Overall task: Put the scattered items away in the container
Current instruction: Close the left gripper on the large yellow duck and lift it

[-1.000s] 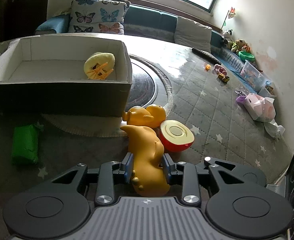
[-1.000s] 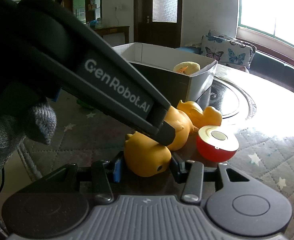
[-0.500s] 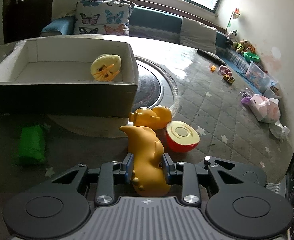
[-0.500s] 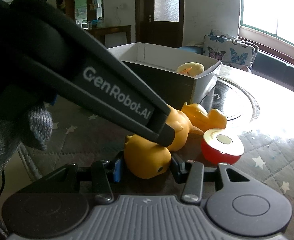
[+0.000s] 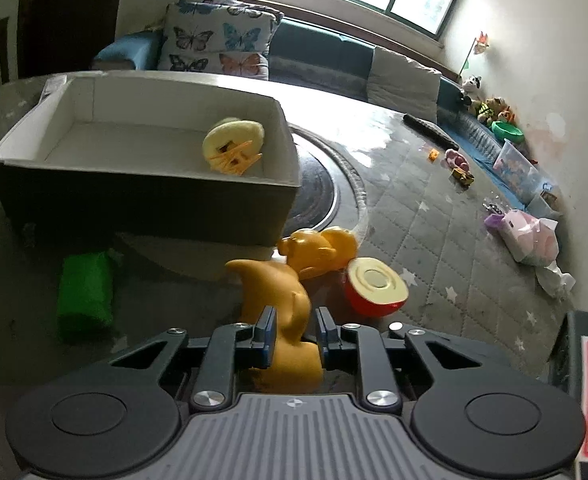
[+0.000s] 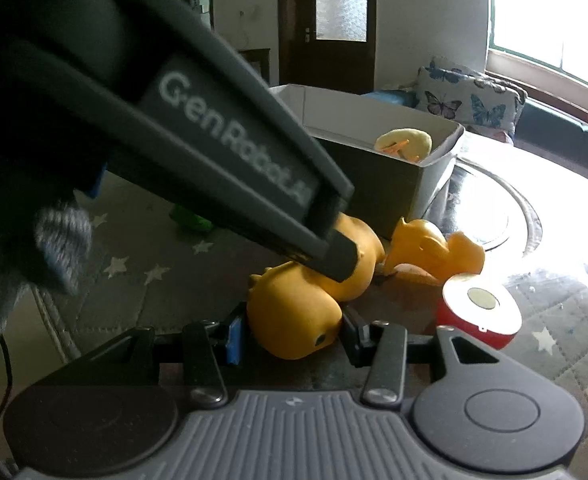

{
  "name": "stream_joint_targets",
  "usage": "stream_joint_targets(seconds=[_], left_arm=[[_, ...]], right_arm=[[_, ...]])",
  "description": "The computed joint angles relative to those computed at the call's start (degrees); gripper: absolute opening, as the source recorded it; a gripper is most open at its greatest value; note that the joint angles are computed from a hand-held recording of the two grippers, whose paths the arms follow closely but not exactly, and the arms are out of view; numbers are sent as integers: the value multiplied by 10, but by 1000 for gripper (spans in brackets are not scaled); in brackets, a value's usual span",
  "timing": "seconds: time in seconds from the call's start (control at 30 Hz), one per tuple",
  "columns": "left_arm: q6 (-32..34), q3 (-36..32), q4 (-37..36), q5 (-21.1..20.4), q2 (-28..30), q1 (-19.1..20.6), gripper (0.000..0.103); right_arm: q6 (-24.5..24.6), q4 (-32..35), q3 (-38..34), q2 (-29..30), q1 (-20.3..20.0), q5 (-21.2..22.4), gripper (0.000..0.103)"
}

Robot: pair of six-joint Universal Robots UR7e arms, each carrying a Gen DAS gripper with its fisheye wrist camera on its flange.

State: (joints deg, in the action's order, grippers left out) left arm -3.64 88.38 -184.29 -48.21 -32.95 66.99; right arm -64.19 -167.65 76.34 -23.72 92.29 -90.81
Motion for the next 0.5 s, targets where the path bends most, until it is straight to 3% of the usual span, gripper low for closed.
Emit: stream_joint_targets(seconds=[0.5], left_arm=[[-57,13,22,-95,-26,39,41]], right_arm=[[-21,21,-18,6,-3,5,48]])
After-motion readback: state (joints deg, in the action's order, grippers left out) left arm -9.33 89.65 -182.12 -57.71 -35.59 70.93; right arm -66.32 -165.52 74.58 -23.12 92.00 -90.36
